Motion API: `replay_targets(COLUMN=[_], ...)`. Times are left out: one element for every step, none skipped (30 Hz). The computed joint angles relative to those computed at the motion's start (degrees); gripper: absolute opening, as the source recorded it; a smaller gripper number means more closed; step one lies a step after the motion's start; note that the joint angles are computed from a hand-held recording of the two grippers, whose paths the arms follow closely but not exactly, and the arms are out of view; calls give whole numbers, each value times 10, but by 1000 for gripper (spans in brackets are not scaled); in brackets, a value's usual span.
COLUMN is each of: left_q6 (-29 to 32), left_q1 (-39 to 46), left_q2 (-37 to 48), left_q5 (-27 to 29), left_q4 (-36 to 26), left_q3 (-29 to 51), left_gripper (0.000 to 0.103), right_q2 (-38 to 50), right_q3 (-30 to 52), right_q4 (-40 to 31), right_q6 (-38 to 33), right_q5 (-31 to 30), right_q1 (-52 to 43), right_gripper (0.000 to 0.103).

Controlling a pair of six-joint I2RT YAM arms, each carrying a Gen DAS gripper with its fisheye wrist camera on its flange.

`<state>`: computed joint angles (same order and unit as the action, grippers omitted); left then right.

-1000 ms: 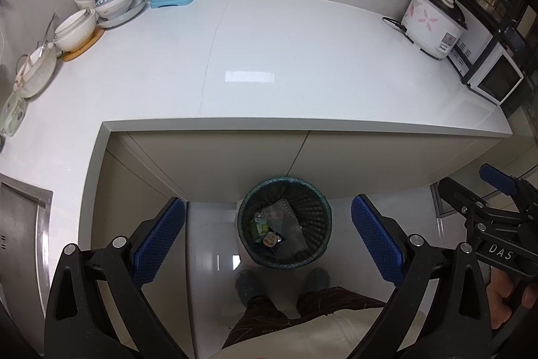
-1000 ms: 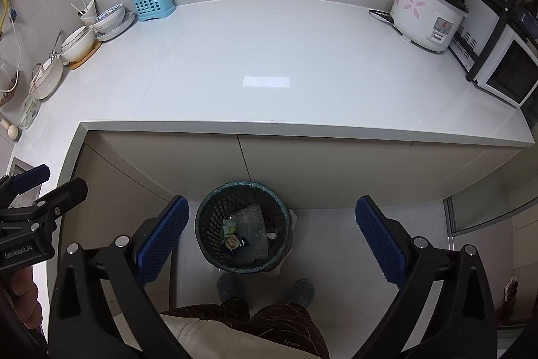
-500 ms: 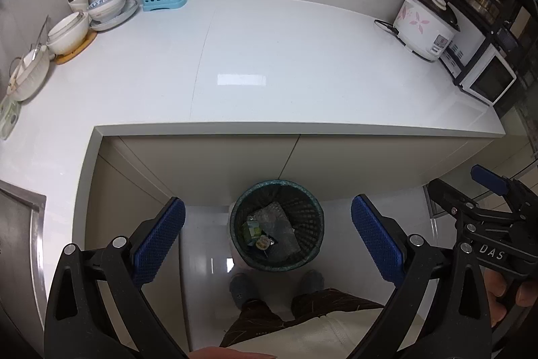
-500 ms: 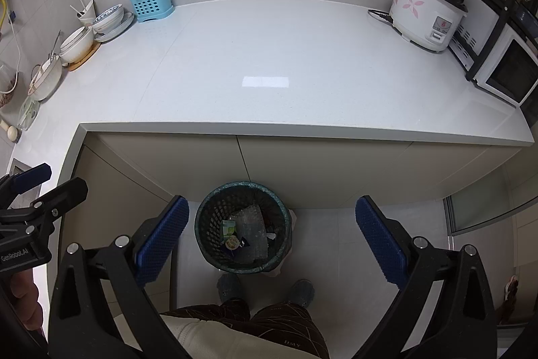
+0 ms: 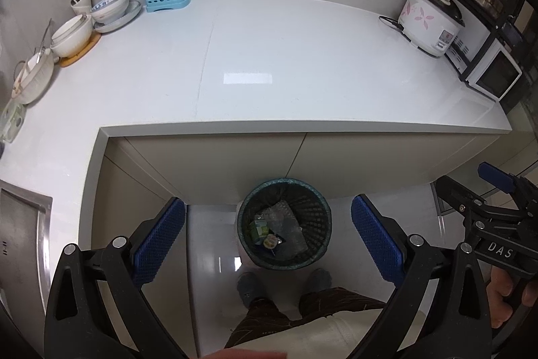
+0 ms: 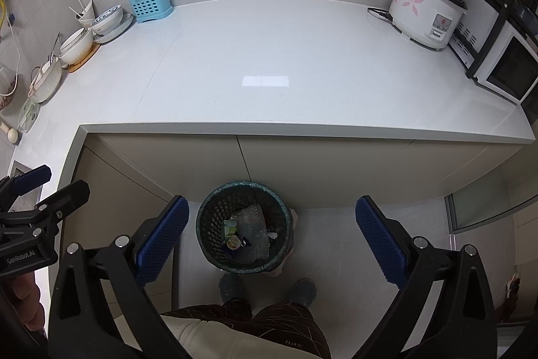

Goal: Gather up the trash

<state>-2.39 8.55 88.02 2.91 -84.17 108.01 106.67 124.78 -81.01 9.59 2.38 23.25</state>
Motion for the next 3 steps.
replay_targets(left_q6=[-1,-3,-4], left_q1=[-2,-2,-2], left_q2=[0,1,3], left_q5=[-2,-7,-10], left_q4=[0,-1,-1], left_q3=[1,2,4], left_gripper=[97,97,97], right_q2=[1,1,1], right_q3=[1,2,2], right_q4=[0,0,0], right_q6=[1,1,2], right_q5=[0,0,0], right_q1=[0,0,1], right_gripper=[95,95,95])
